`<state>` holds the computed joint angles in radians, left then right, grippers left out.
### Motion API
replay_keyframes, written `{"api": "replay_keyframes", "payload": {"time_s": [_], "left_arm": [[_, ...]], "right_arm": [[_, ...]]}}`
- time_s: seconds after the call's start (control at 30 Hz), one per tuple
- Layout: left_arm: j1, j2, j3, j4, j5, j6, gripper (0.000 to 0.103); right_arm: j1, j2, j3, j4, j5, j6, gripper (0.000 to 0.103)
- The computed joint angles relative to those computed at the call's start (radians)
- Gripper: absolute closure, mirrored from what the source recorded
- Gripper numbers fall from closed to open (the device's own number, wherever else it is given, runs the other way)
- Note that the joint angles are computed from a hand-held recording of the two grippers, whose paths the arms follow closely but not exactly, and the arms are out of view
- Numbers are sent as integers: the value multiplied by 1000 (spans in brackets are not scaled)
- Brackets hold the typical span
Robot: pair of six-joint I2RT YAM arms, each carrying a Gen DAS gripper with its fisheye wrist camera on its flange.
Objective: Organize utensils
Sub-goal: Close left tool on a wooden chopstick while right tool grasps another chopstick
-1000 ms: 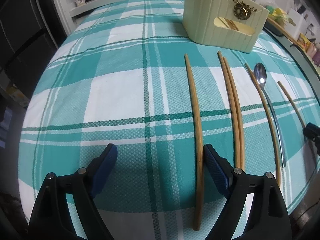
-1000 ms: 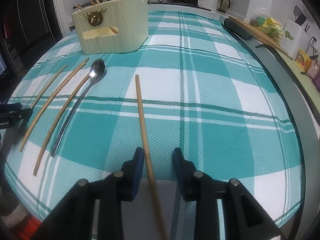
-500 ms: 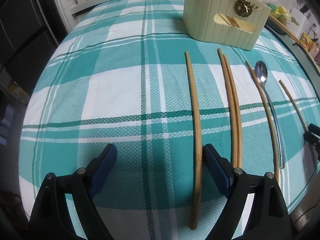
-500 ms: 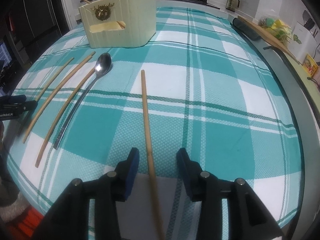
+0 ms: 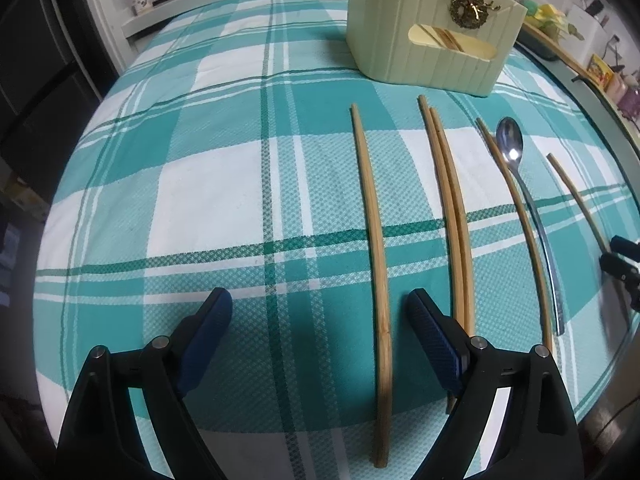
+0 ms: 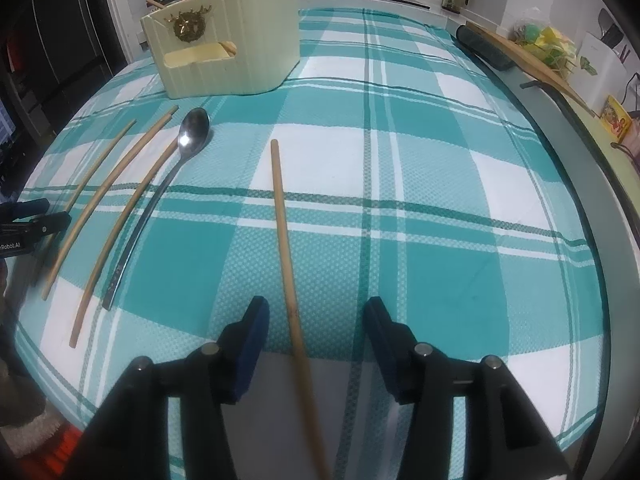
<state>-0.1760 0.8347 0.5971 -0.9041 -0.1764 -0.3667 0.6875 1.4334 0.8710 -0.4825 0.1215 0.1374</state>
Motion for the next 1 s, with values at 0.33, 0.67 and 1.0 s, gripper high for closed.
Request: {"api": "replay_keyframes", "payload": {"time_s": [0.33, 0.67, 1.0], "left_arm": [[4, -16, 13, -15, 12, 2, 13], [227, -2, 81, -43, 173, 169, 13], [154, 230, 201, 45, 122, 238, 14]], "right_arm": [[-1, 12, 16, -14, -2, -1, 51], [-34, 45, 70, -65, -59, -53, 49], [-93, 189, 292, -232, -231, -122, 49]]}}
